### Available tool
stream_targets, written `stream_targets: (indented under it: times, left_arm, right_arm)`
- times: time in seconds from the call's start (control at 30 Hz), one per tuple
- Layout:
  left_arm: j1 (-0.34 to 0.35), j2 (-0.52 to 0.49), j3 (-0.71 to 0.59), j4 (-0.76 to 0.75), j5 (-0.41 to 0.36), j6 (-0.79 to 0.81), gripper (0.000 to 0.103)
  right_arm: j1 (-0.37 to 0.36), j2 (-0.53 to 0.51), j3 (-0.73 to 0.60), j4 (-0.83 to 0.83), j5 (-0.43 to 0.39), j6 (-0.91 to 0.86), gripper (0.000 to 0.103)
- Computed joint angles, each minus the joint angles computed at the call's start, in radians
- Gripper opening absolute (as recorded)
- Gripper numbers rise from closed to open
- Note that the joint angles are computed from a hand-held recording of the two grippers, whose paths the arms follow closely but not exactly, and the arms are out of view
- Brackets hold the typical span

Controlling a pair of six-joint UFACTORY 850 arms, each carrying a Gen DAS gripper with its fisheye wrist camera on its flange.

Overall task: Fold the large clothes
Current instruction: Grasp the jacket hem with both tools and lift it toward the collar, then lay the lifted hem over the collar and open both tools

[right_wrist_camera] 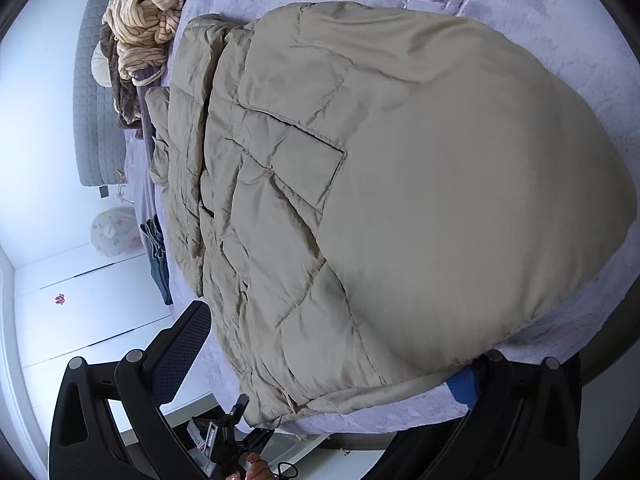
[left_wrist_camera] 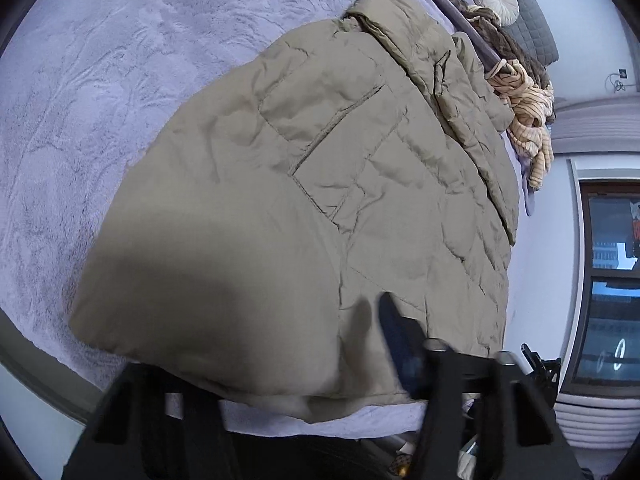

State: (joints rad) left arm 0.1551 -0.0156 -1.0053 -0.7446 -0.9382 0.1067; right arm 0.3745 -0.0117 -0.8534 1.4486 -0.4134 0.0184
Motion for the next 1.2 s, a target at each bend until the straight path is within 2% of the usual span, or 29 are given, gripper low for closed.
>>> stream_targets:
  times: [0.03, 0.07, 0.13, 0.17, 0.2, 0.27, 0.5, 0.67, 0.8, 0.97, 1.07, 1.2]
  left_arm:
    - [-0.002, -0.005, -0.011, 0.006, -0.005, 0.01, 0.016]
    - [-0.001, -0.003, -0.017, 0.013, -0.002, 0.02, 0.015]
    - [-0.005, 0.009, -0.03, 0.034, 0.011, 0.041, 0.015]
    - [-0.008, 0.014, -0.039, 0.044, 0.014, 0.051, 0.015]
    - [-0.011, 0.017, -0.049, 0.055, 0.017, 0.056, 0.015]
    - [-0.022, 0.015, -0.076, 0.078, 0.021, 0.059, 0.015]
    - [-0.033, -0.013, -0.199, 0.086, 0.048, 0.084, 0.015]
    - [-0.051, -0.082, -0.354, 0.101, 0.095, 0.088, 0.015]
    - [-0.065, -0.181, -0.529, 0.13, 0.117, 0.07, 0.015]
    - [-0.107, -0.369, -0.822, 0.268, 0.098, -0.033, 0.015]
    - [-0.131, -0.504, -1.016, 0.362, 0.07, -0.122, 0.015]
    - [-0.156, -0.721, -1.319, 0.494, -0.01, -0.261, 0.015]
  right_arm:
    - [-0.003, -0.001, -0.001, -0.001, -0.006, 0.005, 0.103]
    - [-0.004, 0.0, 0.001, 0.007, -0.005, 0.009, 0.102]
    - [-0.006, 0.004, 0.006, 0.029, -0.001, 0.006, 0.094]
    - [-0.009, 0.003, 0.005, 0.03, -0.002, 0.008, 0.071]
    - [-0.014, 0.001, 0.004, 0.03, -0.009, 0.004, 0.037]
    - [-0.021, -0.007, -0.007, -0.033, -0.024, 0.06, 0.012]
    - [-0.032, -0.039, -0.133, -0.258, -0.041, 0.087, 0.009]
    - [-0.053, -0.103, -0.316, -0.45, -0.062, 0.104, 0.008]
    - [-0.076, -0.188, -0.496, -0.578, -0.106, 0.105, 0.008]
    - [-0.114, -0.375, -0.807, -0.694, -0.217, 0.098, 0.008]
    - [-0.134, -0.539, -1.066, -0.785, -0.327, 0.134, 0.008]
    - [-0.153, -0.817, -1.484, -0.877, -0.499, 0.22, 0.008]
